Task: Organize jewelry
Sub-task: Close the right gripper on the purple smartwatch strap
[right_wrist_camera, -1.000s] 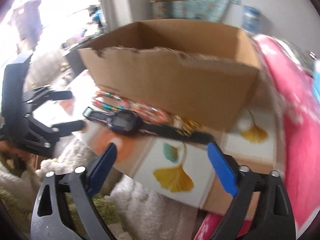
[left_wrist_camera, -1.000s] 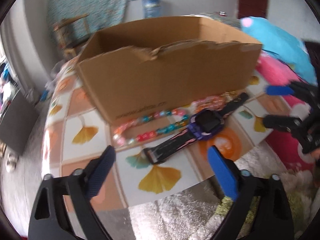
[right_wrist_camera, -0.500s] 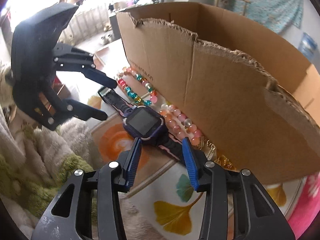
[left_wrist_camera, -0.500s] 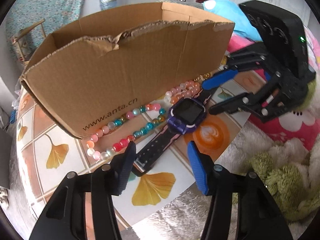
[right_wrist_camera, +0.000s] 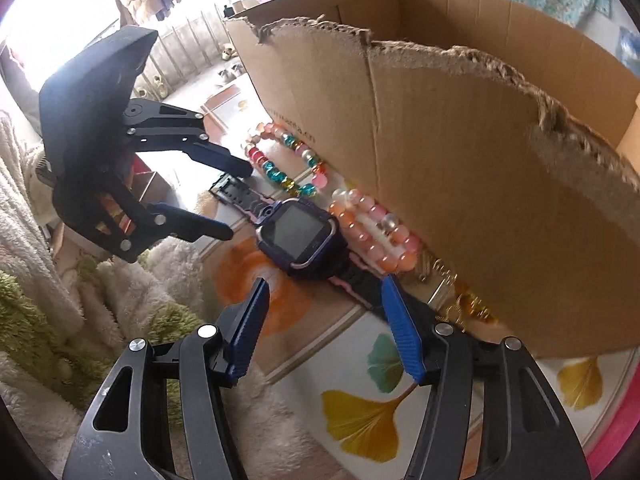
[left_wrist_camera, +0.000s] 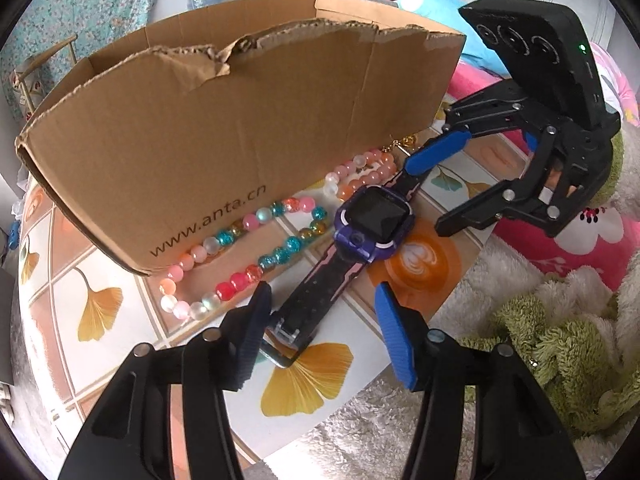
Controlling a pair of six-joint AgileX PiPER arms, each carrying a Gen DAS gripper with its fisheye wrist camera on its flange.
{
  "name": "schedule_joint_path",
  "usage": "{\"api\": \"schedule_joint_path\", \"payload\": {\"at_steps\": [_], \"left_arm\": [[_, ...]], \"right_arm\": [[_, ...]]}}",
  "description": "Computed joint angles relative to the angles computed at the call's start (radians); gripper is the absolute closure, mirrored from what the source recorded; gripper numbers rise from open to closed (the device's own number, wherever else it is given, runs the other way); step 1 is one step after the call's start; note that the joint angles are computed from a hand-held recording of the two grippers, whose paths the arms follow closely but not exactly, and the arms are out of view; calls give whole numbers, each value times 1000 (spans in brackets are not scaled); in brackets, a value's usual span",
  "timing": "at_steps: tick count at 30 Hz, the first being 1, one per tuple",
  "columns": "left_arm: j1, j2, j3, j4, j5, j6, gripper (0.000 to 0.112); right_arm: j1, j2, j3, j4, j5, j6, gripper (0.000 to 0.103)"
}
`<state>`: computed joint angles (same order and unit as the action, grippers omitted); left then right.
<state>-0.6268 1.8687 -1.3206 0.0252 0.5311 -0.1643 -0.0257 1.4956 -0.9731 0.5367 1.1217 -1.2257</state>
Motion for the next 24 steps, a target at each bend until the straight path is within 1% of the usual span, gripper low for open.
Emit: {"api": "schedule_joint_path", "payload": {"at_steps": [2,6,7,11,16,20,24], "left_arm": [[-5,3,3,10,-4,1,60],[-11,3,3,8,-7,3,60],[-10,2,4,-2,-7,15,60],[-14,-8,19,-63,-8,74,60],[-34,4,1,-48,1,56,60],[-36,34,-41,-50,2,35,60],[-34,67,-83,-78,6,59,60]], "right_arm": [[4,-21,17,-6,-6,11,47],[3,-40,31,-15,7,35,47],[5,-38,32,-24,16,45,47],[15,-65,49,-38,4,51,47],[6,-43,28,-20,25,77,47],[-28,-25,18,11,53,86,47],[-85,-5,9,50,95,101,47]]}}
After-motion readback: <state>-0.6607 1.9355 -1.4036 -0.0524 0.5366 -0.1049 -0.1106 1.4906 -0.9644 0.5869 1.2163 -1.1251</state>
